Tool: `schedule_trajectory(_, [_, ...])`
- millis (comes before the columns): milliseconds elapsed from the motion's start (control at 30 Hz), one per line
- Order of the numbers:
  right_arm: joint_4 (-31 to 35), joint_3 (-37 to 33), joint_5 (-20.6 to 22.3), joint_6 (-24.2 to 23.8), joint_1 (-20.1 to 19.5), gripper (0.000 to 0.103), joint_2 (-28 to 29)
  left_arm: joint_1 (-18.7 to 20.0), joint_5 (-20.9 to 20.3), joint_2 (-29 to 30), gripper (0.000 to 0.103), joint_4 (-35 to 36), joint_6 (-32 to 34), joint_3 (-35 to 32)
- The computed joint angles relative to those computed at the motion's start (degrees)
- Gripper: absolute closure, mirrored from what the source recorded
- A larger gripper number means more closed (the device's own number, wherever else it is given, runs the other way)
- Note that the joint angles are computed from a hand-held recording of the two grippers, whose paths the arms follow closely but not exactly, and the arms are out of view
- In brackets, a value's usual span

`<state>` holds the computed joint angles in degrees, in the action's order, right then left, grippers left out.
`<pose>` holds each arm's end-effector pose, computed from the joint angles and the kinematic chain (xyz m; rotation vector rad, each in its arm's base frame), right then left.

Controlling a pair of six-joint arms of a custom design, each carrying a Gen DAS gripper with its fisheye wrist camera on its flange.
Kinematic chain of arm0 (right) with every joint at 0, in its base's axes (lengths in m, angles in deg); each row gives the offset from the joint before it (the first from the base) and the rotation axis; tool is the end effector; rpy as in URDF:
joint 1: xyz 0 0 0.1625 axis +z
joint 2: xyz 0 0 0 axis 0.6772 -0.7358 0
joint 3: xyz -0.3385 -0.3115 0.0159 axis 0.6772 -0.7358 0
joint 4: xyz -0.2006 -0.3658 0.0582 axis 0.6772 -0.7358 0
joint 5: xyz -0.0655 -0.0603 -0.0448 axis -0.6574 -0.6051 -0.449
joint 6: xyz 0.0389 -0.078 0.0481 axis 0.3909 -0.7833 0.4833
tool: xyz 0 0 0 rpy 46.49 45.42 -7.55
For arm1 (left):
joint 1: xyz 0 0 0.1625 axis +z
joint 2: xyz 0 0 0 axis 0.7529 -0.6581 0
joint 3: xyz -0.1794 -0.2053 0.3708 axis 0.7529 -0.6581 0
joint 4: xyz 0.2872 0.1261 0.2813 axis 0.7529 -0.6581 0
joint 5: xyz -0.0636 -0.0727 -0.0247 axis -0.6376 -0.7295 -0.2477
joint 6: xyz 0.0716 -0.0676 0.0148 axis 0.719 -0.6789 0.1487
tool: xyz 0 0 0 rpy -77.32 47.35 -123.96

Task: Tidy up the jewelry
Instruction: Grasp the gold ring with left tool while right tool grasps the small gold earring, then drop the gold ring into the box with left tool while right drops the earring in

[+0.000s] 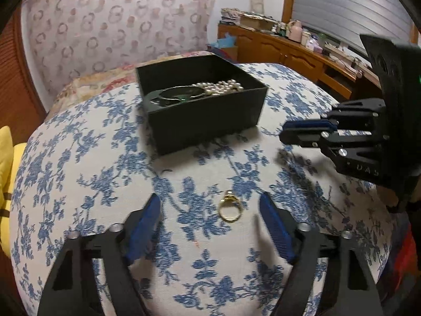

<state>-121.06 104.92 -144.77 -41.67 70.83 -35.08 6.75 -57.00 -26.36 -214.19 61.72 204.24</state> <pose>0.3616 -0.5923 0.0463 1.2447 -2.3614 0.5150 -0.1144 -0.5204 0.3137 0.6580 2.3576 -0.6932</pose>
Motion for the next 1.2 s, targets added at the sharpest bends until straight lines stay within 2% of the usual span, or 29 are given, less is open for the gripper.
schedule_trajectory(133, [-0.25, 0.01, 0.34, 0.28, -0.09, 0.091, -0.19, -0.29, -0.52, 0.5, 0.051, 0.69, 0.22, -0.07])
schedule_trajectory(333, [-0.31, 0.1, 0.3, 0.46, -0.18, 0.091, -0.24, -0.48, -0.24, 0.84, 0.063, 0.94, 0.59, 0.11])
schedule_trajectory(500, [-0.54, 0.28, 0.36, 0.5, -0.32, 0.091, -0.32, -0.32, -0.54, 0.76, 0.085, 0.39, 1.27, 0.17])
schedule_trajectory(867, [-1.46, 0.12, 1.72, 0.74, 0.14, 0.091, -0.82, -0.4, -0.98, -0.47, 0.084, -1.54, 1.23, -0.34])
schedule_trajectory(1200, [-2.75, -3.54, 3.69, 1.75, 1.57, 0.091, 0.66, -1.32, 0.12, 0.37, 0.084, -5.15, 3.56, -3.7])
